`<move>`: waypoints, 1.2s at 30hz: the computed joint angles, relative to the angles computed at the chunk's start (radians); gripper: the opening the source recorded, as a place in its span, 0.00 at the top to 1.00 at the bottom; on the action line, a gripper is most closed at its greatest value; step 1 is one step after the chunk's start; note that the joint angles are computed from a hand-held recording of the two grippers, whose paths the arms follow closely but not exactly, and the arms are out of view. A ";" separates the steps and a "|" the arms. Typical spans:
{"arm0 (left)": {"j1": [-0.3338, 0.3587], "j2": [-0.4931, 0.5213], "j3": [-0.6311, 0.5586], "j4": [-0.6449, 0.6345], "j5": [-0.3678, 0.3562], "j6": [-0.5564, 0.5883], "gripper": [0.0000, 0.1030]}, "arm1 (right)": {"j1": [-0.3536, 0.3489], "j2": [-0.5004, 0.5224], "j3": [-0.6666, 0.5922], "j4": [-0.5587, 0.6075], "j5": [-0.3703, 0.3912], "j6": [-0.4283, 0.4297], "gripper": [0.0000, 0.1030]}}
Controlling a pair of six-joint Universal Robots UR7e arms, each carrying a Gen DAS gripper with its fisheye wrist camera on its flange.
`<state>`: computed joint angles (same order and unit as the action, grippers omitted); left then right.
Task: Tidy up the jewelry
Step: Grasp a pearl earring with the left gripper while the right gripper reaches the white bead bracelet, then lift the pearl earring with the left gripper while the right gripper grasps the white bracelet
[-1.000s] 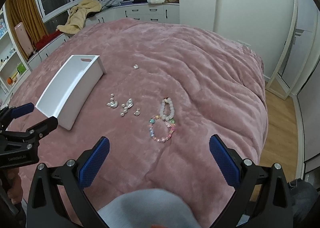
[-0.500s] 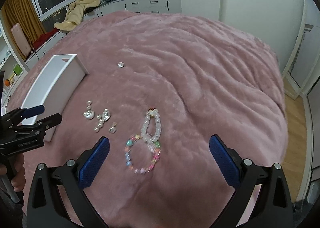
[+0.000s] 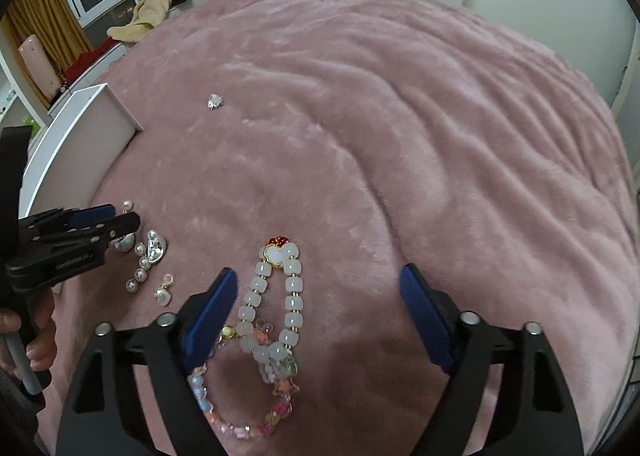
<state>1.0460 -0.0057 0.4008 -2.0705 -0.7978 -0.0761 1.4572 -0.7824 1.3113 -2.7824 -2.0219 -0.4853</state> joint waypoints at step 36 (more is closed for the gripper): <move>-0.014 -0.144 0.202 -0.156 -0.010 0.045 0.84 | -0.013 -0.107 0.042 -0.016 0.175 -0.006 0.99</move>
<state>1.0324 -0.1499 0.6026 -2.2269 -0.8075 -0.0312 1.4445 -0.8897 1.3533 -2.7985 -1.8471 -0.4913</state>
